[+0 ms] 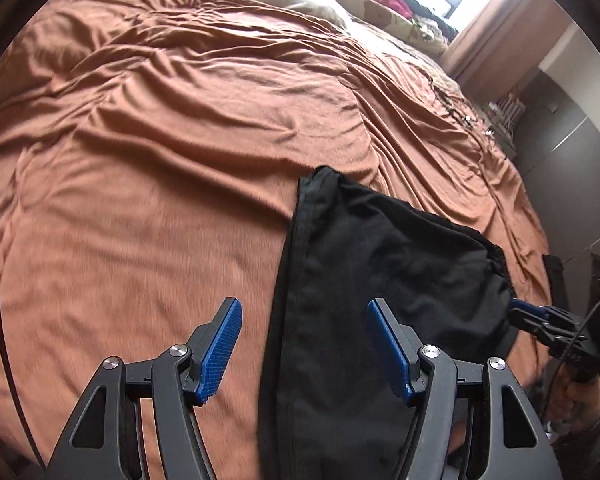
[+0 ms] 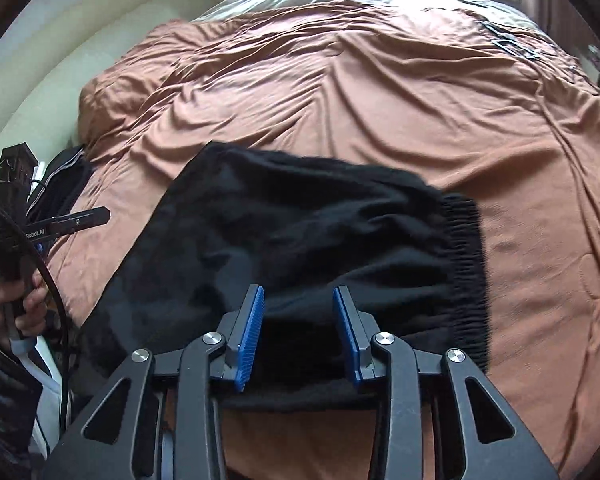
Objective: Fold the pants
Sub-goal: 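Move the right gripper to the waistband and close it on the fabric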
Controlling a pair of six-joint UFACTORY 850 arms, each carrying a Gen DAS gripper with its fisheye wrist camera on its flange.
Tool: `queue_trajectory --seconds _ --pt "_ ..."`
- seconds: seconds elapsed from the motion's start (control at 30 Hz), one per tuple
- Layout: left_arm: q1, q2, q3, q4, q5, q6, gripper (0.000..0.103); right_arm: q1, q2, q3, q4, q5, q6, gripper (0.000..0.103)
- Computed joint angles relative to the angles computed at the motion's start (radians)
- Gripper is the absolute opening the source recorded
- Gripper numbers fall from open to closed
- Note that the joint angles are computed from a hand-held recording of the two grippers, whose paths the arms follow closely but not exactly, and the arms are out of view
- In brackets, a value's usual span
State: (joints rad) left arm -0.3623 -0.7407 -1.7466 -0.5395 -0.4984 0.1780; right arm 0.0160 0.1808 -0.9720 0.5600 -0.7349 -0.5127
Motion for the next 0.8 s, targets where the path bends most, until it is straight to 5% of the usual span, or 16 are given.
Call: queue_trajectory --seconds 0.4,0.8 --pt "0.01 0.144 0.268 -0.332 0.091 0.247 0.067 0.061 -0.024 -0.008 0.012 0.023 0.061 0.033" --pt "0.027 0.207 0.439 -0.691 0.093 0.48 0.067 0.114 -0.024 0.067 0.0 0.032 0.091 0.028"
